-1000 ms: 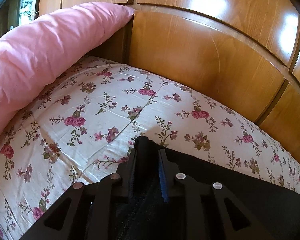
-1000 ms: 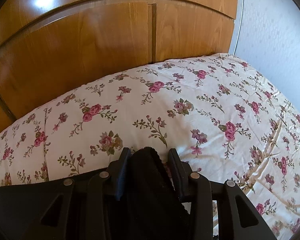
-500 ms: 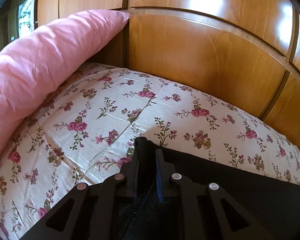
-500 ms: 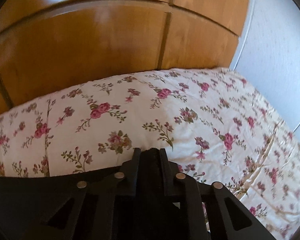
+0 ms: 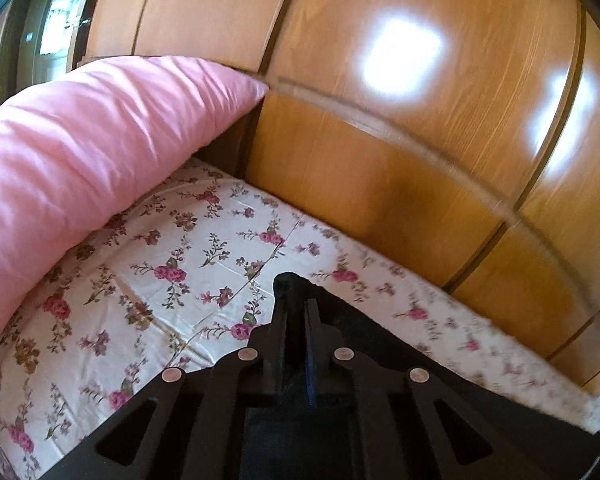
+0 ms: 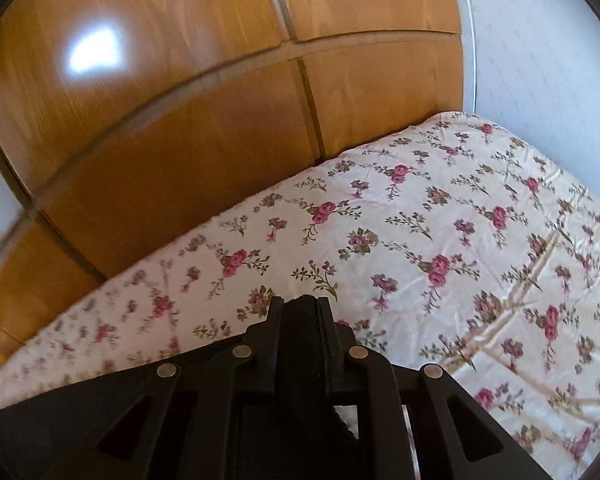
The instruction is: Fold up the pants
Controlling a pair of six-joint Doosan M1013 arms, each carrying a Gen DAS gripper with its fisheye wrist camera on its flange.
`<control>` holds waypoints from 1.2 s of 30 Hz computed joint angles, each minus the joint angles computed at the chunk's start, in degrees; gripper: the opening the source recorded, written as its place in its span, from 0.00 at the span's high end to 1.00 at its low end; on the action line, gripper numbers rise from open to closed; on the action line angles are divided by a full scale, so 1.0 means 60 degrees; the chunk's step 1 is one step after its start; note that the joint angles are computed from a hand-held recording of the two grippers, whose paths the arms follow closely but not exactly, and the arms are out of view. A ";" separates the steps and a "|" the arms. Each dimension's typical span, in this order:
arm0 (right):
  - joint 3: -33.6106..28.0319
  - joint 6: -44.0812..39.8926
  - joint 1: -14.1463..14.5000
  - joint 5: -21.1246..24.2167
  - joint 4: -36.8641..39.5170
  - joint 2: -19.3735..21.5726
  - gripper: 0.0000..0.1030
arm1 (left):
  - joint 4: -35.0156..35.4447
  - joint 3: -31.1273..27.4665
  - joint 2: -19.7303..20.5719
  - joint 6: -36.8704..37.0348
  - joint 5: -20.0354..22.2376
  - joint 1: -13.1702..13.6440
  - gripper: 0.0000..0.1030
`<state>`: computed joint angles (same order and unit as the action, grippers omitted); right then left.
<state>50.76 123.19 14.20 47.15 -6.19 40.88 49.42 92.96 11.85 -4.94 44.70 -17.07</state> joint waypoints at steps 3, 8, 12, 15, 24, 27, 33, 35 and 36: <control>0.0541 -0.0202 0.0011 -0.0463 0.0093 -0.0400 0.85 | 0.0277 0.0387 -0.0428 -0.0552 -0.0330 -0.0102 0.93; 0.1595 -0.0298 -0.0020 -0.1413 0.0371 -0.1147 0.85 | 0.0864 0.0904 -0.0968 -0.1321 -0.0650 -0.0320 0.94; 0.2332 -0.0308 -0.0040 -0.1944 0.0590 -0.1673 0.86 | 0.1732 0.1495 -0.1504 -0.2808 -0.0719 -0.0546 0.97; 0.2988 -0.0429 -0.0003 -0.2486 0.0635 -0.2142 0.86 | 0.2355 0.1964 -0.1893 -0.3972 -0.0758 -0.0690 0.97; 0.4551 -0.0749 0.0177 -0.3259 0.0547 -0.3039 0.86 | 0.1733 0.2727 -0.2274 -0.3728 -0.1686 -0.0908 0.89; 0.4684 -0.0759 0.0158 -0.3242 0.0784 -0.3038 0.86 | 0.1034 0.2414 -0.2051 -0.2961 -0.1479 -0.0808 0.76; 0.4624 -0.0303 0.0198 -0.3109 0.0523 -0.2897 0.86 | -0.1043 0.1360 -0.1285 0.0374 -0.1318 -0.0240 0.65; 0.4573 -0.0181 0.0207 -0.2943 0.0441 -0.2837 0.86 | -0.2369 0.0767 -0.0751 0.2174 -0.0942 0.0089 0.65; 0.4551 -0.0076 0.0212 -0.2859 0.0397 -0.2806 0.86 | -0.2765 0.0581 -0.0582 0.2702 -0.0750 0.0181 0.65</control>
<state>78.07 122.73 15.47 29.99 -3.81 24.05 32.83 96.45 8.35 11.27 40.20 -15.98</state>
